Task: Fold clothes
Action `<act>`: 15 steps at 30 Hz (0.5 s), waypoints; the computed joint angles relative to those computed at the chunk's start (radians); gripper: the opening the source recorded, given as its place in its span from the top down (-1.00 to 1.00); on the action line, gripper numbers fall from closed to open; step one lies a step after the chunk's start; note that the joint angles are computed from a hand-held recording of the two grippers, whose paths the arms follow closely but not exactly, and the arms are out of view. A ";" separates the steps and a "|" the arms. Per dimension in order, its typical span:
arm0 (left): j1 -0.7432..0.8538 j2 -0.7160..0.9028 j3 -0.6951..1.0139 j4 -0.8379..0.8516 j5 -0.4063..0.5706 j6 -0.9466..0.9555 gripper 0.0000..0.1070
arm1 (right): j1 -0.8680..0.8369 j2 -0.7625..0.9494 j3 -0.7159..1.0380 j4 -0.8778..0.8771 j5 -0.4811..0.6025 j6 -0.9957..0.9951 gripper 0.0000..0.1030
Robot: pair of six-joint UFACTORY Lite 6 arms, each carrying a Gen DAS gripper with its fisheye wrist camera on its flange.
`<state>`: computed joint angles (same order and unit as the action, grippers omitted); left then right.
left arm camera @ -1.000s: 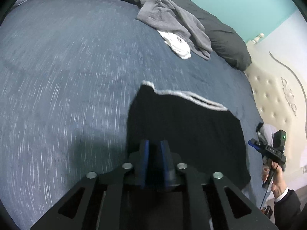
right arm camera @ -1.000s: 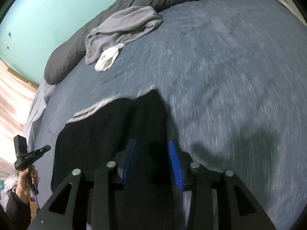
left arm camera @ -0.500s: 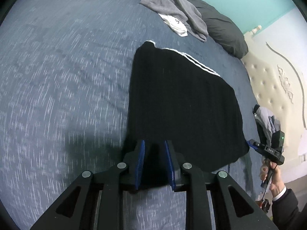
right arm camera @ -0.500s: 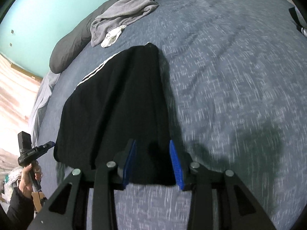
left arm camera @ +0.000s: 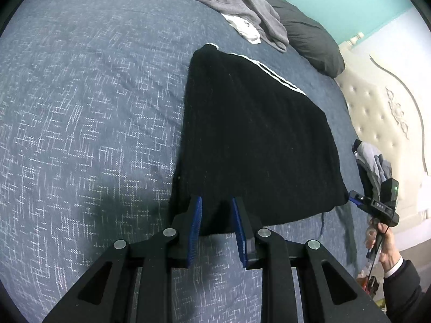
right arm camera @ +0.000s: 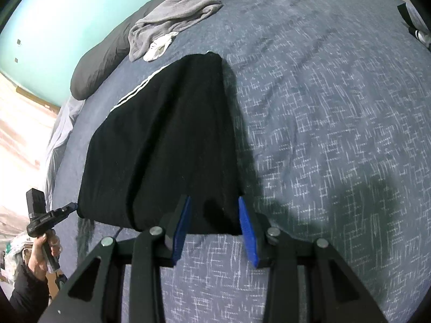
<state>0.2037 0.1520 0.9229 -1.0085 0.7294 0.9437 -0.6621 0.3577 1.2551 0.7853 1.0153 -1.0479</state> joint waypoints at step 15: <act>0.029 -0.008 -0.016 -0.005 -0.007 0.009 0.50 | -0.015 -0.007 -0.041 0.003 -0.015 -0.044 0.29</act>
<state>0.2323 0.1439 0.9073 -1.0135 0.7226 0.9528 -0.6775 0.3508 1.2137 0.7879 1.0003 -1.0921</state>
